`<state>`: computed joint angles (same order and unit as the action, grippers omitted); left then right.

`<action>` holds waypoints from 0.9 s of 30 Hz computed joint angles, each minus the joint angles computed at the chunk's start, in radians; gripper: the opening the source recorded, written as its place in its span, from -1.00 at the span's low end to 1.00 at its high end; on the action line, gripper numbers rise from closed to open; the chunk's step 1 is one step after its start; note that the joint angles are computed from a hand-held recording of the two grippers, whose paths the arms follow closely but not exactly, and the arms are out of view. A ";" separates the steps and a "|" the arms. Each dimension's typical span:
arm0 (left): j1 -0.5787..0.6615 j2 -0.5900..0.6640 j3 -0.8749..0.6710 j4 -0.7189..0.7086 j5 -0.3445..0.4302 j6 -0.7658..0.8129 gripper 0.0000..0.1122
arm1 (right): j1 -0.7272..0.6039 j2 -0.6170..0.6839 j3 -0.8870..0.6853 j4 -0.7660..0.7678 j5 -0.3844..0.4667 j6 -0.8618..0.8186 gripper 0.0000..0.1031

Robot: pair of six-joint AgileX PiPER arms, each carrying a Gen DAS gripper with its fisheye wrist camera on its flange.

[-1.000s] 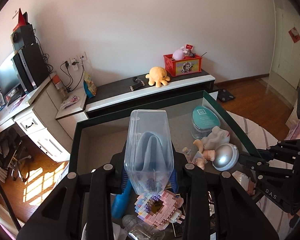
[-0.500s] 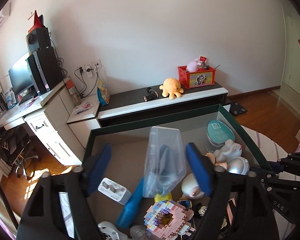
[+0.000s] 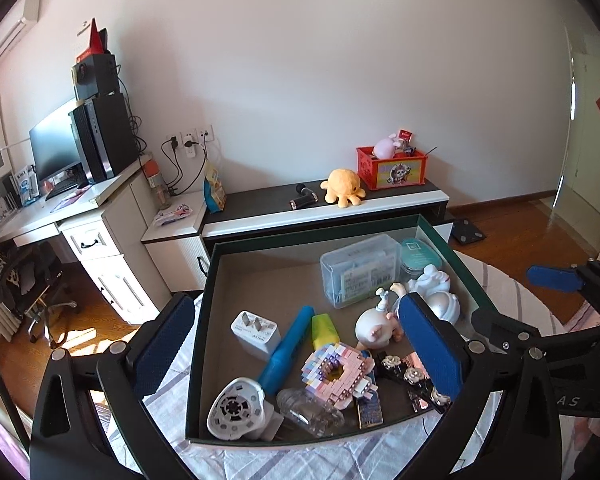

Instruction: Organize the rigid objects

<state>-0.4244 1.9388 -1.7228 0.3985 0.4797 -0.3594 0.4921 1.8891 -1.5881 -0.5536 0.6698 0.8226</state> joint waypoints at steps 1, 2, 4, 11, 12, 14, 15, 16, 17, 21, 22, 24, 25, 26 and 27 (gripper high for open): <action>0.004 -0.026 0.032 -0.002 -0.011 -0.008 0.83 | 0.016 -0.017 0.009 -0.024 0.002 0.023 0.63; 0.008 -0.050 0.064 0.005 -0.028 -0.020 0.83 | 0.031 -0.039 0.028 -0.062 -0.003 0.059 0.65; 0.008 -0.090 0.113 0.057 -0.038 -0.081 0.83 | 0.071 -0.071 0.049 -0.148 0.018 0.139 0.70; 0.019 -0.259 0.297 0.045 -0.088 -0.099 0.83 | 0.174 -0.154 0.104 -0.302 0.078 0.283 1.00; 0.019 -0.286 0.326 0.051 -0.094 -0.108 0.83 | 0.189 -0.168 0.116 -0.322 0.092 0.306 1.00; 0.007 -0.335 0.379 0.108 -0.098 -0.163 0.83 | 0.225 -0.196 0.141 -0.367 0.120 0.356 1.00; 0.001 -0.364 0.410 0.143 -0.100 -0.196 0.83 | 0.245 -0.212 0.154 -0.392 0.137 0.387 1.00; -0.007 -0.390 0.438 0.177 -0.100 -0.231 0.83 | 0.264 -0.229 0.168 -0.413 0.155 0.412 1.00; -0.017 -0.414 0.460 0.204 -0.099 -0.262 0.83 | 0.286 -0.246 0.183 -0.439 0.175 0.440 1.00; -0.053 -0.540 0.575 0.308 -0.104 -0.378 0.83 | 0.368 -0.324 0.249 -0.504 0.234 0.522 1.00; -0.066 -0.571 0.599 0.336 -0.098 -0.399 0.83 | 0.394 -0.338 0.260 -0.519 0.256 0.541 1.00; -0.104 -0.638 0.655 0.467 -0.076 -0.527 0.83 | 0.450 -0.362 0.278 -0.545 0.301 0.575 1.00; -0.126 -0.672 0.683 0.530 -0.060 -0.591 0.83 | 0.478 -0.375 0.290 -0.562 0.322 0.596 1.00; -0.142 -0.704 0.704 0.558 -0.043 -0.620 0.83 | 0.507 -0.387 0.301 -0.576 0.348 0.615 1.00; -0.158 -0.738 0.726 0.576 -0.026 -0.641 0.83 | 0.537 -0.399 0.312 -0.593 0.371 0.638 1.00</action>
<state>-0.5826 1.2004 -0.9971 0.9748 0.4535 -1.0007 1.0294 1.4903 -1.2760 -1.1461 1.0405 1.4611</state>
